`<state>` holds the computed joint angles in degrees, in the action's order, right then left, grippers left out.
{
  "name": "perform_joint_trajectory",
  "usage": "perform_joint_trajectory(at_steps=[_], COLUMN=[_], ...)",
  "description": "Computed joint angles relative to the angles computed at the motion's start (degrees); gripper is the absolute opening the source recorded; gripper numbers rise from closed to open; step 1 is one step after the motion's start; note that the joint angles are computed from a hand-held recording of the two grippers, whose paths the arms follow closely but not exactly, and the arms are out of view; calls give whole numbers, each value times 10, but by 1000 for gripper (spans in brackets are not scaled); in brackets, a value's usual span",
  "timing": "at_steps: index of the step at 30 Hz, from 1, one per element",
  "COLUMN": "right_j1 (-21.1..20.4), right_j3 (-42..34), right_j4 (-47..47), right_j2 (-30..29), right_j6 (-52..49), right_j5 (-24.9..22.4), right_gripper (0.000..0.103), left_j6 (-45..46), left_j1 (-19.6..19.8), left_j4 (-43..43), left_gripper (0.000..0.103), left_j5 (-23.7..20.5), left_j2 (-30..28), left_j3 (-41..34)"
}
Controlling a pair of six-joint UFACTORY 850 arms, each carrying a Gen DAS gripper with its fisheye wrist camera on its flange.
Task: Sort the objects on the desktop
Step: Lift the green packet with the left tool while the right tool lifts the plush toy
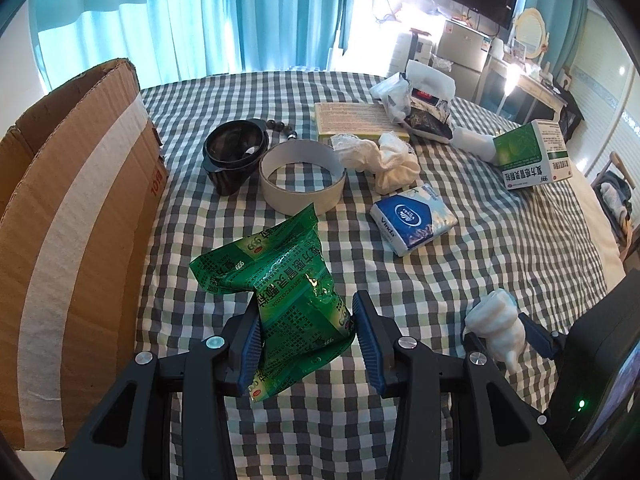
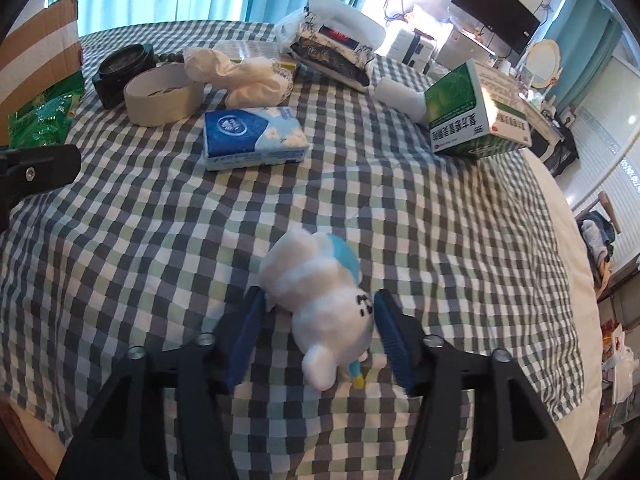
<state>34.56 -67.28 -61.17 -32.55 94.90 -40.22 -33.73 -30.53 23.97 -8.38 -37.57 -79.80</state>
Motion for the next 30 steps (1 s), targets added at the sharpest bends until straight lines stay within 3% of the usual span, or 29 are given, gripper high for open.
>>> perform_joint_trajectory(at_steps=[4, 16, 24, 30], right_j1=[0, -19, -15, 6], right_j3=[4, 48, 53, 46], right_j4=[-5, -55, -88, -121], right_j2=[4, 54, 70, 74], right_j6=[8, 138, 179, 190], right_j5=[9, 58, 49, -10], right_gripper=[40, 40, 40, 40], left_j6=[-30, 97, 94, 87], left_j1=[0, 8, 7, 3], left_j4=[29, -114, -109, -97], left_gripper=[43, 43, 43, 43], left_j5=[-2, 11, 19, 18], left_j2=[1, 4, 8, 4], left_j3=[1, 5, 10, 7])
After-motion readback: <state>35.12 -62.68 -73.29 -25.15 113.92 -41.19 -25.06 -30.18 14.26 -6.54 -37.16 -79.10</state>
